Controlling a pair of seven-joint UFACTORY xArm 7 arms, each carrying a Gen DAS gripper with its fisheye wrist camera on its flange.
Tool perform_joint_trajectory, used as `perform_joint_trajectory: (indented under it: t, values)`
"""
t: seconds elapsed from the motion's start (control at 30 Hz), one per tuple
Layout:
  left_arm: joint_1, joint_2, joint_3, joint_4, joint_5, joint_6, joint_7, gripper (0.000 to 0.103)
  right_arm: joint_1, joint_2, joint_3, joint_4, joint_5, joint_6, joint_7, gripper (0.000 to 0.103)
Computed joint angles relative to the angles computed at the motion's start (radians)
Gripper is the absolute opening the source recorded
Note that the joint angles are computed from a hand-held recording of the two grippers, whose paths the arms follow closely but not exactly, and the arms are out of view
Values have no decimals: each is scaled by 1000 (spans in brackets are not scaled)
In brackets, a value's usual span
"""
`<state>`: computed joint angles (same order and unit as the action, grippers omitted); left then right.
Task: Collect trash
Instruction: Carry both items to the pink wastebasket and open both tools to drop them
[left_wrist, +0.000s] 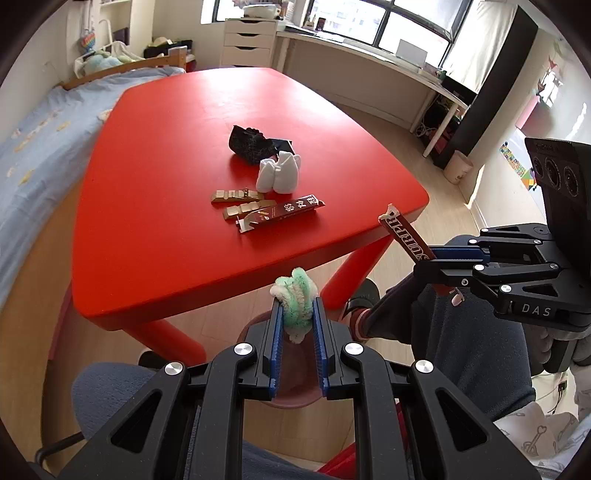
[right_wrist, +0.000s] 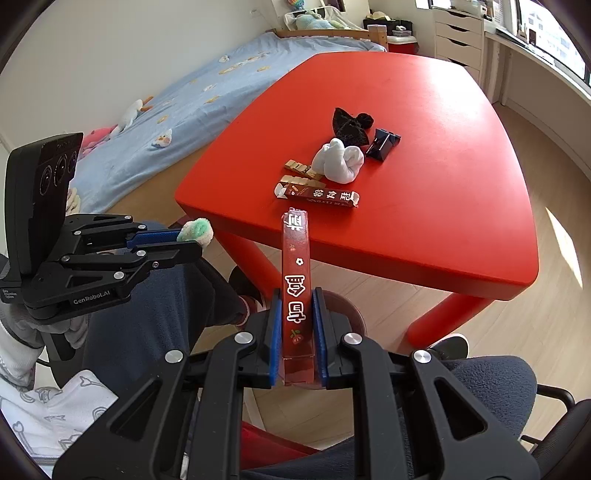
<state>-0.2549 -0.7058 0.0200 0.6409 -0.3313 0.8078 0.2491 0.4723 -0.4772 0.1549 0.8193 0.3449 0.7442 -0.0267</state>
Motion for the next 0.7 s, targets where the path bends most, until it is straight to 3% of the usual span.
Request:
perform_joint_trajectory:
  t: [0.7]
  values:
    - [-10,2,10,7,-23,16,17,15,10,12,-10,-5,34,-2,-37,15]
